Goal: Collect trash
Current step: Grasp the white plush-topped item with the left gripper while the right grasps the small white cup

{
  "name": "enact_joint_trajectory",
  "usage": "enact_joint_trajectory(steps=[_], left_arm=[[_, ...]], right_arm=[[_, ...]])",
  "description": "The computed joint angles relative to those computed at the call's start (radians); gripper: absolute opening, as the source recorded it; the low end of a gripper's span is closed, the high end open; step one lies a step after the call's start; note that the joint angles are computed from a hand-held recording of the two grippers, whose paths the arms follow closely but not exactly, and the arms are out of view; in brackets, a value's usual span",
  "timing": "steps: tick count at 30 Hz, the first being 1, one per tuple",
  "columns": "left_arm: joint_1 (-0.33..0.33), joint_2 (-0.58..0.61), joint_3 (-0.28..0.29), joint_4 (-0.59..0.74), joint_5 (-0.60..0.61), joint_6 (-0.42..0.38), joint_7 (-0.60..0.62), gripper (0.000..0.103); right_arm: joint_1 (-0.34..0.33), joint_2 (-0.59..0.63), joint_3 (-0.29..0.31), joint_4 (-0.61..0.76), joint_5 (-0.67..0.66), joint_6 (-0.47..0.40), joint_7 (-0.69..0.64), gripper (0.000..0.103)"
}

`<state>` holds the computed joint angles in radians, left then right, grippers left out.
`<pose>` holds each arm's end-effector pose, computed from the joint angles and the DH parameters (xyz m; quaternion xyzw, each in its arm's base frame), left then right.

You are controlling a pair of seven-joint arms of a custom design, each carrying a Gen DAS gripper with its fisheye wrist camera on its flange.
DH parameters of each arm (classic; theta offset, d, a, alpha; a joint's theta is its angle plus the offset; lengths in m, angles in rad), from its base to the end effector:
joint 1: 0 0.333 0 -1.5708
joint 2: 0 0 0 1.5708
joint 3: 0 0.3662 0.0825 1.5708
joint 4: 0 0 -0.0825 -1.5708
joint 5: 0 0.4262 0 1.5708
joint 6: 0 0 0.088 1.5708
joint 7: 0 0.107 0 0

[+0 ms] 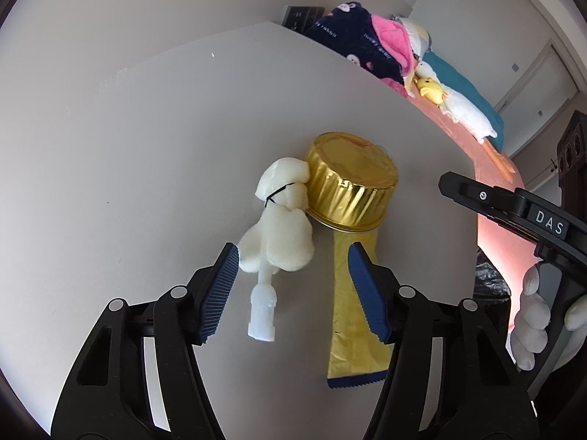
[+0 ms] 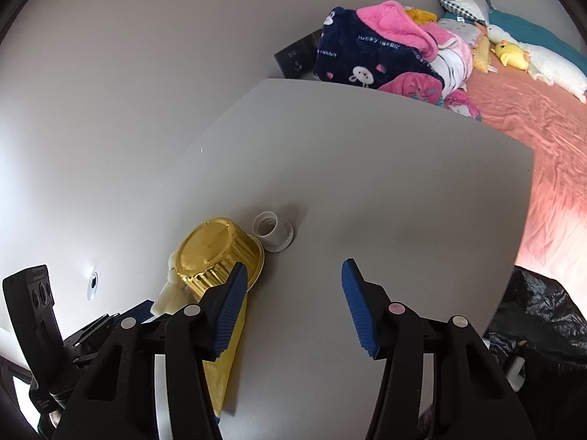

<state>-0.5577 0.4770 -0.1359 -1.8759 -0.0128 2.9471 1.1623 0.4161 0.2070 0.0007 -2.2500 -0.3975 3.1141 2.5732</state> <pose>0.5728 -0.4601 0.3419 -0.5900 0.7511 -0.2935 0.0387 0.5530 0.2808 0.3613 -0.6018 0.7301 -0.0925 0.3102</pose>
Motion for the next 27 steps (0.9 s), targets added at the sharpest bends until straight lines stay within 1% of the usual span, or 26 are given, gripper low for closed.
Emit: enact_joint_trajectory(steps=[2, 5, 9, 13, 20, 22, 23, 24, 25, 26, 27], left_arm=[[-0.004, 0.012, 0.009, 0.015, 0.006, -0.015, -0.004, 0.060], [-0.002, 0.026, 0.012, 0.032, 0.010, -0.029, -0.007, 0.060], [-0.002, 0.033, 0.021, 0.040, 0.019, -0.030, -0.012, 0.060], [-0.004, 0.041, 0.030, 0.057, 0.034, -0.042, -0.015, 0.060], [-0.011, 0.054, 0.050, 0.085, 0.063, -0.060, -0.032, 0.060], [-0.014, 0.059, 0.055, 0.095, 0.076, -0.060, -0.034, 0.060], [-0.012, 0.061, 0.054, 0.100, 0.080, -0.061, -0.032, 0.060], [-0.013, 0.066, 0.056, 0.106, 0.085, -0.064, -0.032, 0.060], [-0.014, 0.068, 0.058, 0.110, 0.089, -0.067, -0.032, 0.060], [-0.015, 0.068, 0.060, 0.109, 0.094, -0.068, -0.032, 0.059], [-0.017, 0.070, 0.064, 0.112, 0.101, -0.070, -0.034, 0.059]], right_arm=[[-0.037, 0.029, 0.041, 0.029, 0.032, -0.019, -0.050, 0.054], [-0.071, 0.061, 0.080, 0.060, 0.077, -0.033, -0.114, 0.051], [-0.067, 0.099, 0.077, 0.106, 0.099, -0.056, -0.161, 0.051], [-0.086, 0.129, 0.101, 0.141, 0.133, -0.066, -0.219, 0.051], [-0.067, 0.163, 0.084, 0.189, 0.143, -0.081, -0.267, 0.050], [-0.067, 0.171, 0.084, 0.201, 0.142, -0.083, -0.281, 0.047], [-0.071, 0.174, 0.089, 0.206, 0.145, -0.086, -0.293, 0.043], [-0.087, 0.179, 0.108, 0.211, 0.156, -0.092, -0.314, 0.036], [-0.115, 0.185, 0.141, 0.215, 0.186, -0.098, -0.353, 0.031], [-0.113, 0.185, 0.139, 0.214, 0.185, -0.094, -0.352, 0.029], [-0.100, 0.186, 0.126, 0.217, 0.184, -0.096, -0.351, 0.029]])
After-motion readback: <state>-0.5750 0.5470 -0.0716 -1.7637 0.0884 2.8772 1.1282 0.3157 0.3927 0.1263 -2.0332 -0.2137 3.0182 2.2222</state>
